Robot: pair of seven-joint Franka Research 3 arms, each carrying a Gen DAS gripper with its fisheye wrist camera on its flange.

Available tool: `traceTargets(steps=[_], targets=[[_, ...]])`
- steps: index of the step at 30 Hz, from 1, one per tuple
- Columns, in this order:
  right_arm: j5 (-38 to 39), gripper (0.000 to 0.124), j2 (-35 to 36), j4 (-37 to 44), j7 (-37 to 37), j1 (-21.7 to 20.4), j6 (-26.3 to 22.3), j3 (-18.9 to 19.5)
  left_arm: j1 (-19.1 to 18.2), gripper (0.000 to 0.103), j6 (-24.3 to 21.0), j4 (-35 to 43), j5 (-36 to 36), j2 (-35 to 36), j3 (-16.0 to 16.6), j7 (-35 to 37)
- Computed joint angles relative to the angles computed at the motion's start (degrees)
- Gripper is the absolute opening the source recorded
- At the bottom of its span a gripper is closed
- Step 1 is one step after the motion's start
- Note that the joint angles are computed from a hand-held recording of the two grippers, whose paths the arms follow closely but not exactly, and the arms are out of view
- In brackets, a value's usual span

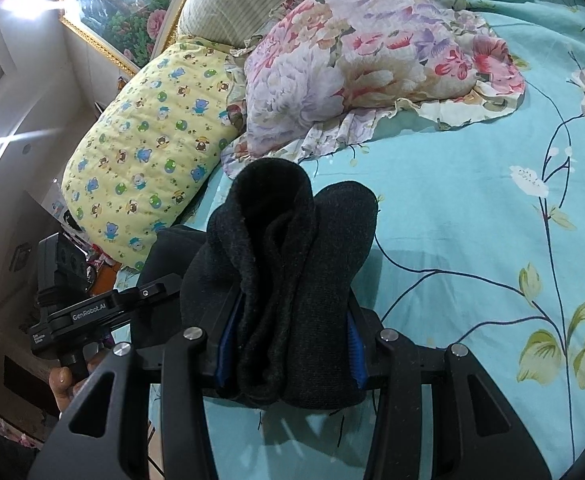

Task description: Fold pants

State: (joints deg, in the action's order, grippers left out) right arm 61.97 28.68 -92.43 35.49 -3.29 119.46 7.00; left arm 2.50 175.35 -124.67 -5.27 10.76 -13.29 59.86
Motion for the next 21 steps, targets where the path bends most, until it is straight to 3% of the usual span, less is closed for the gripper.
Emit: traceTargets(steps=[11,16,20,21], targets=[[-2.06,0.053,2.10,1.76,1.31,0.68,1.61,0.18,-0.92,0.035,-0.81,1.14,3.07,2.25,1.69,-2.63],[-3.45,0.065,2.51,1.62,1.74,1.02,4.00,0.20,2.47,0.044,0.04,0.63,0.00,3.20,-1.70,-0.62],[-3.82,0.074,2.31,0.80,0.73,1.11,6.33,0.46,0.40,0.048,0.05,0.33,2.54,3.03,0.69,-2.71],[-3.86,0.077,2.28,0.66,0.55,1.13,6.73,0.52,-0.94,0.055,-0.08,0.22,4.17,2.82,2.22,-4.25]])
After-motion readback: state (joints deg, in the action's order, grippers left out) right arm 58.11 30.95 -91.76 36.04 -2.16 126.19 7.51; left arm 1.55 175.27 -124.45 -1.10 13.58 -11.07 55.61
